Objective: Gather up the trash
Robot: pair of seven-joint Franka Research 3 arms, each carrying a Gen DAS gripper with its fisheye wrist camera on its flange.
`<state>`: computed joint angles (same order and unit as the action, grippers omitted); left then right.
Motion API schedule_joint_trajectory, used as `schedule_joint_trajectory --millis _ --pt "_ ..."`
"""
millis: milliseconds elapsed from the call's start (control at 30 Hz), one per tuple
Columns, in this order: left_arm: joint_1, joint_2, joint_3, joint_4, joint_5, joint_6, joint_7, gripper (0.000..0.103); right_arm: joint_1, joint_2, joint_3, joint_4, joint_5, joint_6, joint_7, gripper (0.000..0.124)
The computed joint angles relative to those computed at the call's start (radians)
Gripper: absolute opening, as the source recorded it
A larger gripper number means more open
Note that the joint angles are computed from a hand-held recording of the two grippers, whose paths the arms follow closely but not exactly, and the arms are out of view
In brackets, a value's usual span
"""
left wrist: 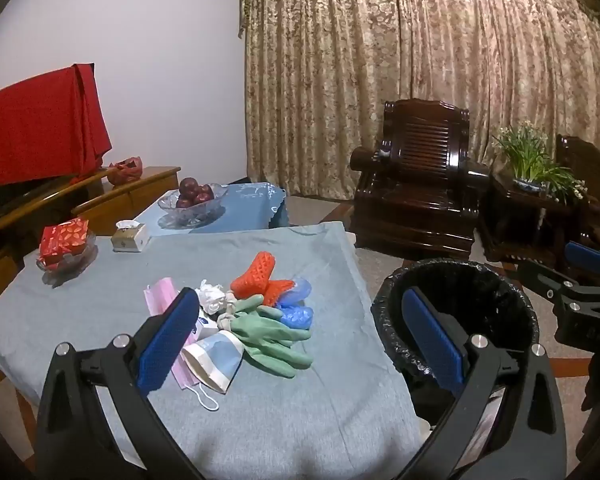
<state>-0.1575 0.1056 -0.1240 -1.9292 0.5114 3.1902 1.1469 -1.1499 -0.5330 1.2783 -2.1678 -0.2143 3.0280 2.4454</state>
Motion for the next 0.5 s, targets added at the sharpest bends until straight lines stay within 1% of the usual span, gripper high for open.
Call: schedule_joint_trajectory --millis 33,167,200,233,300,500 --pt "0.012 -0.001 -0.016 -0.001 -0.022 -0.006 0.021 0.098 0.0 0.0 0.0 0.0 0.0 0.0 0.0 0.097" --pt "-0.019 -0.002 0.024 0.003 0.04 -0.004 -0.04 0.098 0.001 0.001 -0.001 -0.001 0.001 0.0 -0.002 0.097" --pt "-0.017 -0.003 0.023 0.003 0.048 -0.004 -0.048 0.098 0.001 0.002 -0.002 -0.001 0.001 0.0 -0.003 0.097" --pt "0.01 -0.001 -0.013 0.0 -0.014 -0.008 0.012 0.098 -0.003 -0.003 0.003 0.001 0.0 -0.002 -0.001 0.097" --pt "0.019 0.008 -0.023 0.009 -0.028 -0.008 0.027 0.098 -0.004 -0.003 0.004 0.002 0.001 -0.002 -0.002 0.097" --pt "0.01 0.008 -0.016 0.008 -0.04 -0.01 0.036 0.098 -0.008 -0.005 0.009 0.003 0.006 -0.003 -0.005 0.097"
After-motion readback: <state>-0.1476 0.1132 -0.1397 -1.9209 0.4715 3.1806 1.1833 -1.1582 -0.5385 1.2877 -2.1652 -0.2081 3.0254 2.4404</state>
